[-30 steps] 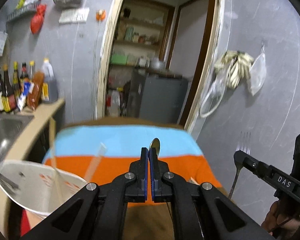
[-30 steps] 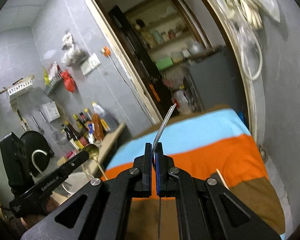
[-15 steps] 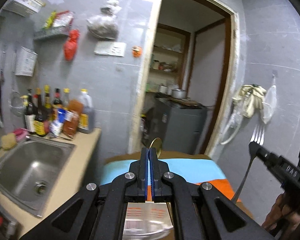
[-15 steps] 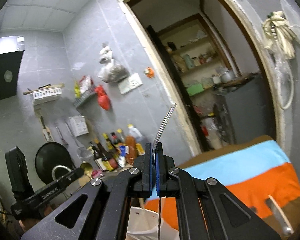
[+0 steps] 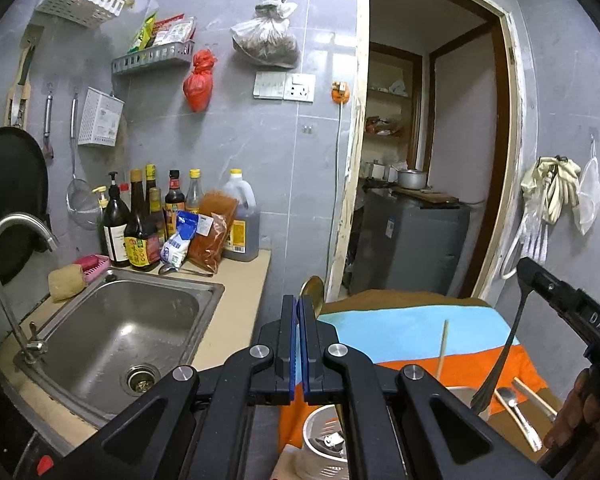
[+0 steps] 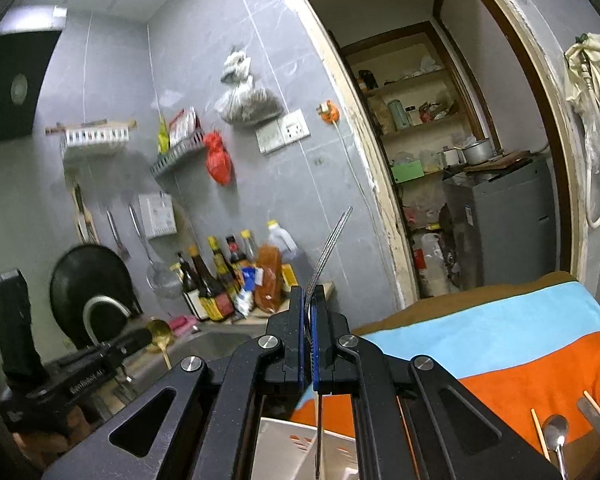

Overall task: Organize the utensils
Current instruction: 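Lift the gold spoon and silver fork up over the white basket, then open both tools to drop the spoon and fork into the basket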

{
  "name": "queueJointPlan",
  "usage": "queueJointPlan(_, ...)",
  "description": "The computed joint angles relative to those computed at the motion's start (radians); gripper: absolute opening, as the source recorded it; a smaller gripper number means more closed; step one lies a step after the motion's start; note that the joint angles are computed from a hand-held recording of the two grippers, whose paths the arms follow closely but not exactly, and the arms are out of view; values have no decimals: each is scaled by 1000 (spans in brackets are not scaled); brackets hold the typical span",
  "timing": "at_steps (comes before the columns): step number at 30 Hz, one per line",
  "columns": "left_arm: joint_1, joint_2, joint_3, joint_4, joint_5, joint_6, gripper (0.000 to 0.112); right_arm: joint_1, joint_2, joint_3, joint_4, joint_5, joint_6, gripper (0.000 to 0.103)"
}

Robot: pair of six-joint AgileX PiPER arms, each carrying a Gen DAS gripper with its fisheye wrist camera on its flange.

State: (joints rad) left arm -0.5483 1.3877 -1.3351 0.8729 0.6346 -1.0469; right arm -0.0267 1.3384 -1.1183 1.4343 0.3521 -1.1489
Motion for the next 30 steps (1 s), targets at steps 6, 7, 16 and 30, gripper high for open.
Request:
queueJointPlan(6,-21,19,60,129,-51,-94,2,23,26,37,56,-42,-69,3)
queueJointPlan(7,-26,22,72,152,-58,-110,2,27,30,40,52,-48,-66,3)
queueJointPlan(16,-16,16,88,35,-94,-11,3,28,43,38,-114,-21,117,5)
queueJointPlan(30,66,-34,55,-483,-148,309,27,-87,-101,62,-238,38,240,63)
